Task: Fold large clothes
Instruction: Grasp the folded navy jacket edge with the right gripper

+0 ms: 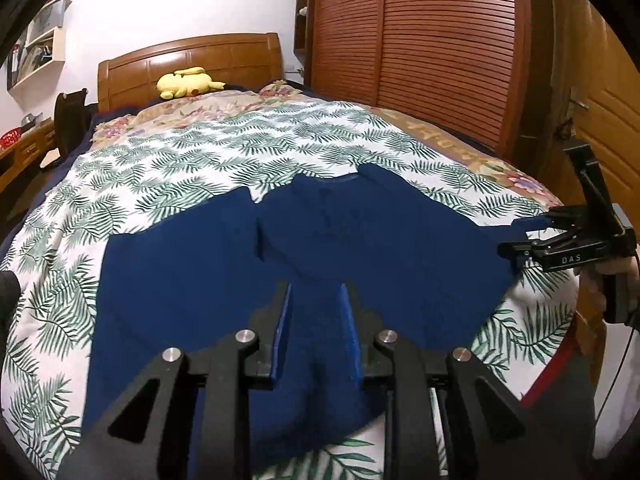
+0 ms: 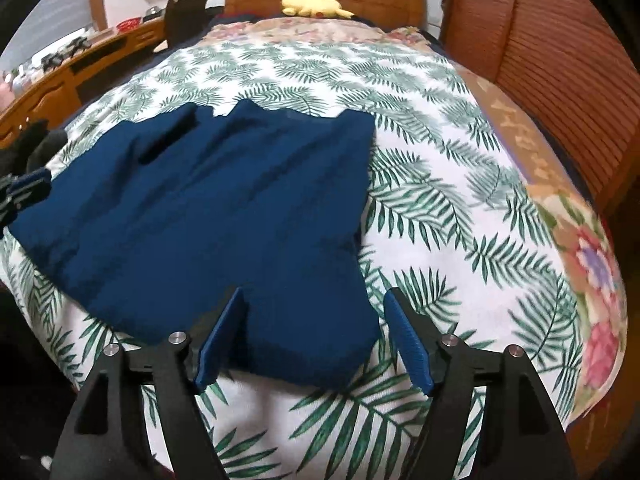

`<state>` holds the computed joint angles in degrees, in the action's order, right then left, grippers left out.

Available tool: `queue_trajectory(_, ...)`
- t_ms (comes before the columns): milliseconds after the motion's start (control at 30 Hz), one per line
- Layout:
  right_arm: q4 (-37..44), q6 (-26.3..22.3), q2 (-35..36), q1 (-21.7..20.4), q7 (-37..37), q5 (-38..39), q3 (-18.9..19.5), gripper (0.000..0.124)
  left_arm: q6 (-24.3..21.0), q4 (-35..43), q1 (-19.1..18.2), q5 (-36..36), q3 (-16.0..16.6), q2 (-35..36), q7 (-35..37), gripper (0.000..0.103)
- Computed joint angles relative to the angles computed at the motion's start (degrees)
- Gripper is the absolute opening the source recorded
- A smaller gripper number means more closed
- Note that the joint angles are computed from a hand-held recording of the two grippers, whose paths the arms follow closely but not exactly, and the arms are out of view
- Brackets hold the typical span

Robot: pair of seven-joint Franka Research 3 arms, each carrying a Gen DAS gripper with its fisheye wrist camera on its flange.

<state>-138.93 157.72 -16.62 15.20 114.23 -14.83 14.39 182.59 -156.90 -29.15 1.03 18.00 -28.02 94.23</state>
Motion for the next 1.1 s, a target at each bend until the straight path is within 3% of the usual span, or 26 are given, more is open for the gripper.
queue_trajectory(167,-2.43,3.6,-0.58,0.32,-0.27,2.49,-0.7,0.076,-0.95,0.59,-0.29,-0.29,-0.8,0.92,0.32,0.023)
queue_trajectory(333,-1.81,1.68,1.34,1.15,-2.29,4.81,-1.05,0.088,-1.37,0.65,0.31,-0.8,-2.29,1.76,0.74,0.023)
queue_trajectory(633,-3.61,5.3,2.06,2.87,-5.04,9.76,-2.73,0.089,-3.39,1.35,-0.88,-3.65,-2.05,3.16,3.07,0.023)
queue_trajectory(700,-4.1,6.49,2.06,3.82,-6.8,12.1,-3.53,0.086,-3.74,1.4,-0.62,-4.47,-2.35,3.22,3.62,0.023)
queue_trajectory(867,-4.11,7.71,2.11,6.93,-12.48,19.55,-5.25,0.059,-3.76,1.07,0.86,-5.58,-3.68,2.62,4.32,0.023)
queue_trajectory(933,-3.59,7.16,2.37,5.01,-10.77,17.43,-3.24,0.058,-3.77,0.77,1.16,-5.77,-3.84,2.14,4.44,0.023)
queue_trajectory(1100,-3.3,7.1,2.88,5.02,-10.84,18.31,-3.28,0.055,-3.99,0.01,1.89,-5.85,-3.91,0.91,4.7,0.023)
